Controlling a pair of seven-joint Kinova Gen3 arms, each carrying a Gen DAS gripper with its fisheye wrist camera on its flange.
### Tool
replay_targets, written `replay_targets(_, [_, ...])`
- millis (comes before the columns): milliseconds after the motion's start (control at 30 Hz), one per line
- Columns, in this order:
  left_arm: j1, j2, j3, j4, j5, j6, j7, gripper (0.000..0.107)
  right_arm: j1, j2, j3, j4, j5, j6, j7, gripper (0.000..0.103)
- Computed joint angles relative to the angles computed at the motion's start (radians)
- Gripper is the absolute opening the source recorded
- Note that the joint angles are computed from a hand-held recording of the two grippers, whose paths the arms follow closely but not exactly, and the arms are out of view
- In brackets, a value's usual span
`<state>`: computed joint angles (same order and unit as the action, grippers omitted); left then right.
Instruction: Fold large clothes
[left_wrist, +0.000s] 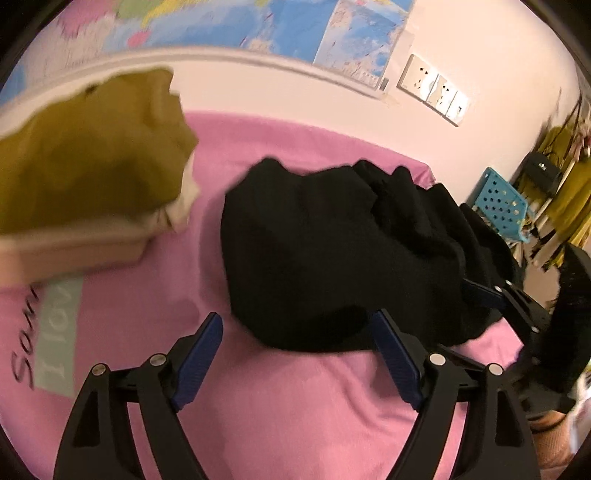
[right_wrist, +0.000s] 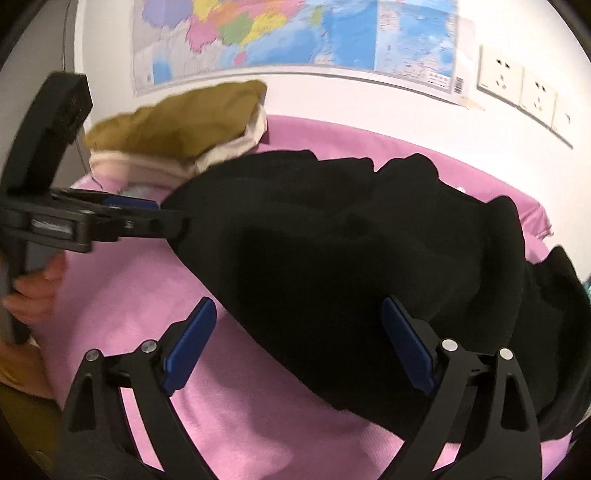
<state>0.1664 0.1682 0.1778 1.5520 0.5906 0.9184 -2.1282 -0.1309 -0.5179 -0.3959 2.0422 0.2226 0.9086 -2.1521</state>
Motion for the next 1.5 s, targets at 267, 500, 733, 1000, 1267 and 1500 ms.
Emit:
replay_targets(267, [-0.038,0.038,0.003,-0.002,0.067,0.124,-0.044,0.080,0.028,0.041,-0.082,-0.003,0.119,0.034,-0.067,0.065])
replay_targets(500, [-0.020,0.087,0.025,-0.040,0.118,0.182,-0.040,0.080,-0.025,-0.007,0.062,-0.001,0.027,-0.016,0.000,0.043])
replay_targets(733, [-0.054,0.188,0.053,-0.112,0.261,0.239,0.026,0.083,-0.039,-0.057,0.194,0.029,-0.128,-0.092,0.067,0.042])
replay_targets(1000, [-0.060,0.265,0.068,-0.164,0.321,0.244,0.110,0.086,-0.070,-0.122,0.323,0.066,-0.300,-0.126,0.141,0.060])
replay_targets(1267, [-0.023,0.316,0.082,-0.292,0.202,0.281,0.196,0.080,-0.034,-0.424,0.542,0.165,-0.505,0.001,0.108,0.079])
replay_targets(1500, [0.023,0.279,0.070,-0.298,0.084,0.244,0.198,0.066,0.196,-0.534,0.618,0.185,-0.426,0.149,-0.052,0.082])
